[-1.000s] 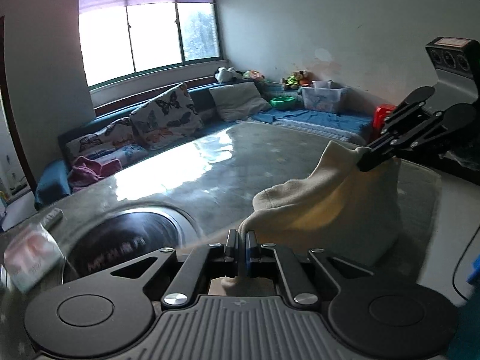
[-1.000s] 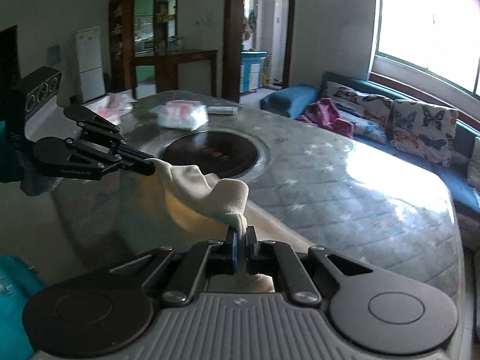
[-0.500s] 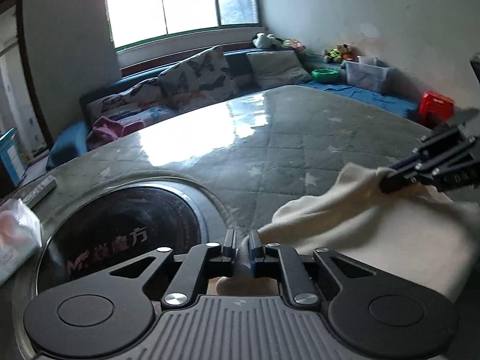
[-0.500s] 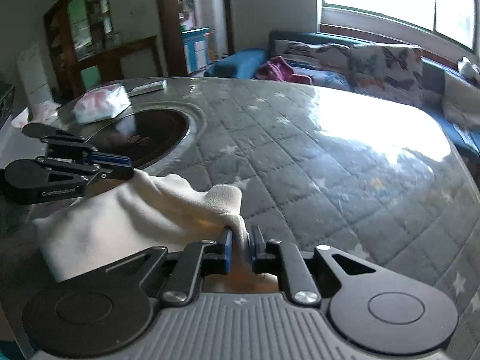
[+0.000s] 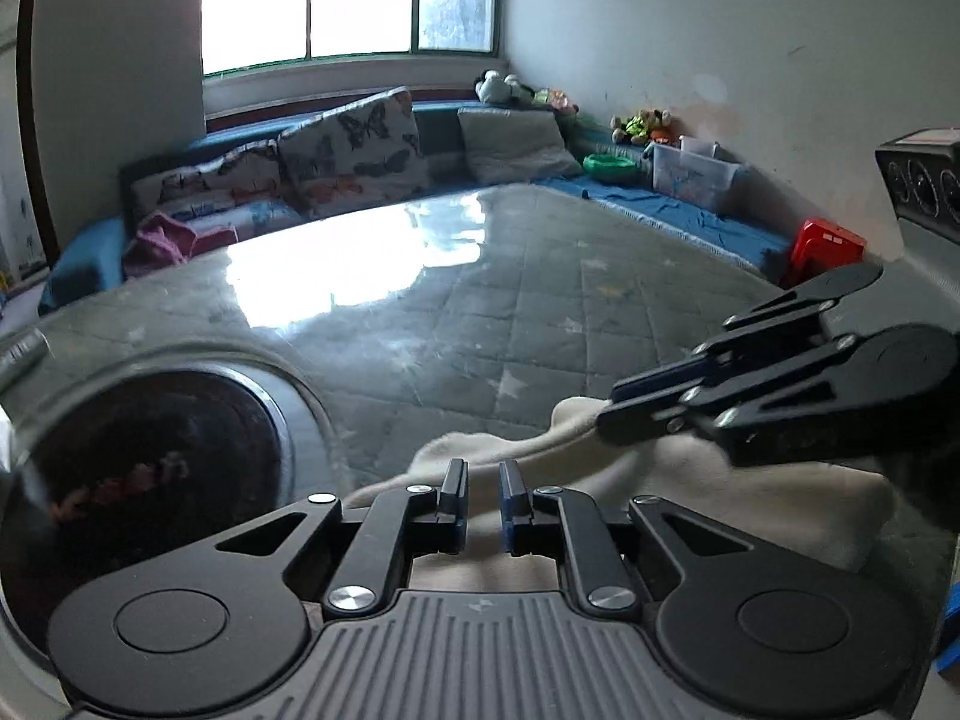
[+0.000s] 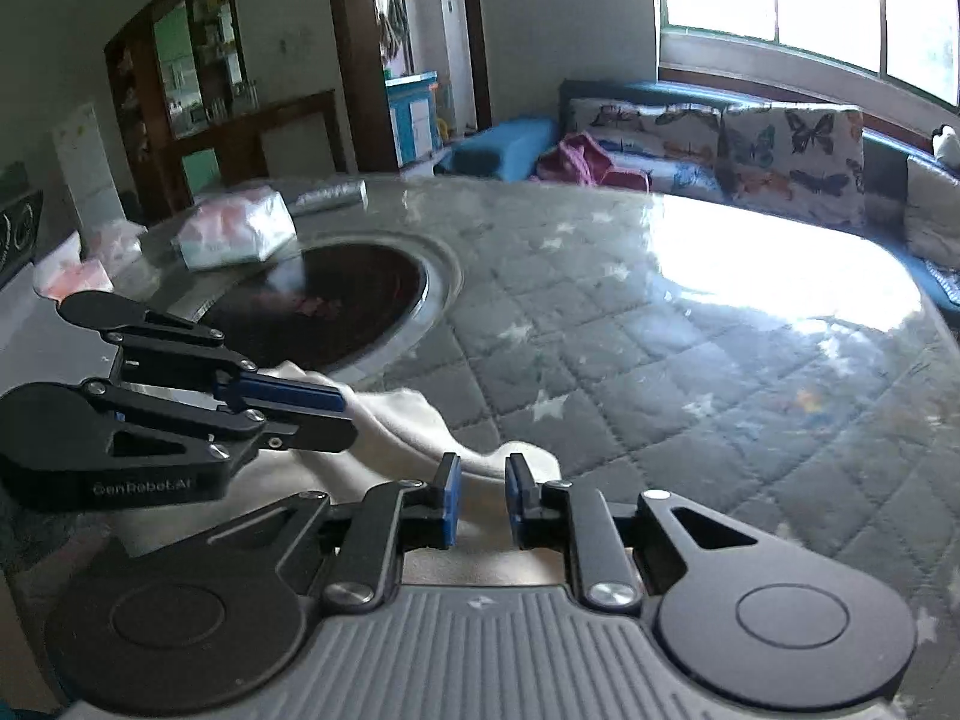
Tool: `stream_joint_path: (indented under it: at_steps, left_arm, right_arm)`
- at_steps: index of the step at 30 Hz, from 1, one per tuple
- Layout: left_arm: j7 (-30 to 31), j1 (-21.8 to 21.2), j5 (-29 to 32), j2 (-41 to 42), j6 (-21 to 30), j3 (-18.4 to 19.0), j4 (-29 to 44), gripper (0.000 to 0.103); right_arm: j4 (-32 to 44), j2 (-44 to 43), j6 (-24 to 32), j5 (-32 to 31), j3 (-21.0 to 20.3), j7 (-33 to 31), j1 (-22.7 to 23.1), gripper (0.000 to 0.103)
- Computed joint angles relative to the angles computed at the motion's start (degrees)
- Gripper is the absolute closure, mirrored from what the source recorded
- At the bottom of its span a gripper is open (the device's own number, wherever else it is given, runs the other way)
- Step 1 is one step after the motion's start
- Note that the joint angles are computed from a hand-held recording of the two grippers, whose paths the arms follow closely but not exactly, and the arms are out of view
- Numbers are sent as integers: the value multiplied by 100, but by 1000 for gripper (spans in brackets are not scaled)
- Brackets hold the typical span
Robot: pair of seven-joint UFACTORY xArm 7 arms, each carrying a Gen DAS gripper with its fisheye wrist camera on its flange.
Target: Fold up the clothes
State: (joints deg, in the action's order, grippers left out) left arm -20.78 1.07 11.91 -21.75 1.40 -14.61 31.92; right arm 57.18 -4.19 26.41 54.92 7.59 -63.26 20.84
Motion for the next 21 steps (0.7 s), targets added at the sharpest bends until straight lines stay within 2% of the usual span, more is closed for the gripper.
stream_joint_path:
  at_steps: [3,5,12,18,21]
  left_arm:
    - [-110,172,88,133,24,-122,37,89]
    - [-178,262,161,192,4,-176,34,89]
    - [-162,12,48,171,16,73,58,89]
    - [-343,215,169,184,-9,-142,54,89]
    - [-362,219,196,194,-16,-132,57,89]
  right_arm:
    - [44,203,-173,-262,59,298,-11,89]
    - [86,256,-163,-140,57,275,-52,90]
    - [-127,-104,-87,-43,-7,90,-103,87]
    - [-763,-925,244,209,-241,-497,147,87]
    - [-1089,-1315,405,337,-367,-788,359,87]
